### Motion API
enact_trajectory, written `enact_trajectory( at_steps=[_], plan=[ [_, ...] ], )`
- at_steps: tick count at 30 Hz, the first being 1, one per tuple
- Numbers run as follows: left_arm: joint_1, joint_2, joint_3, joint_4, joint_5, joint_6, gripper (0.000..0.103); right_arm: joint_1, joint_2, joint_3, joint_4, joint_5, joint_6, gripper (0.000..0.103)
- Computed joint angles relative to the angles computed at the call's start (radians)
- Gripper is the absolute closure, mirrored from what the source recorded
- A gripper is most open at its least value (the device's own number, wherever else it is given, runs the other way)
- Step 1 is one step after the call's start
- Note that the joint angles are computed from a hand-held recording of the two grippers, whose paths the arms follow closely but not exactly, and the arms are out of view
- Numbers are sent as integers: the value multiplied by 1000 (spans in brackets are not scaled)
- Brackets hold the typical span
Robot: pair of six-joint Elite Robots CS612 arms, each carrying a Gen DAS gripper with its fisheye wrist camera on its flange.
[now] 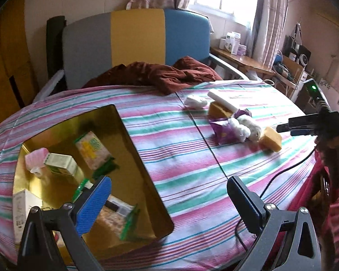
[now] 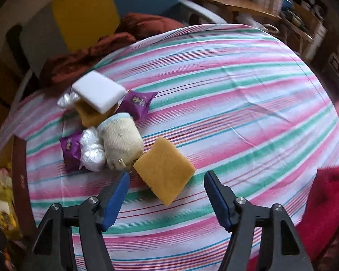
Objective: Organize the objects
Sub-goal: 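Move both tools away from the tray back toward the pile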
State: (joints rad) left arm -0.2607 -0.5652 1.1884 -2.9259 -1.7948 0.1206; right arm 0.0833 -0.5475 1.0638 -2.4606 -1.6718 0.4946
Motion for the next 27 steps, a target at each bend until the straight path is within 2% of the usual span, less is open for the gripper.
enact_trajectory(
  at_steps=[3, 6, 10, 12, 14, 15, 23, 27],
  plan=[
    [-4, 1, -5, 16, -7, 9, 0, 5, 24, -57, 76, -19, -118, 22],
    [-8, 5, -14, 27, -17, 13, 0, 13, 54, -122, 161, -53, -239, 22],
    [-13, 9, -28, 47, -31, 20, 0, 19, 99, -205, 274, -99, -316, 22],
    [-18, 13, -38, 61, -35, 25, 0, 18, 116, -232, 313, -104, -327, 24],
    [-21, 17, -48, 74, -38, 27, 0, 16, 122, -238, 326, -103, -327, 37],
    [-23, 19, -53, 81, -41, 28, 0, 11, 118, -229, 316, -71, -327, 45],
    [-41, 63, -154, 213, -72, -17, 0, -3, 89, -168, 251, -17, -292, 48],
    [-59, 100, -224, 270, -58, -40, 3, -13, 78, -146, 224, 22, -259, 48]
  ],
)
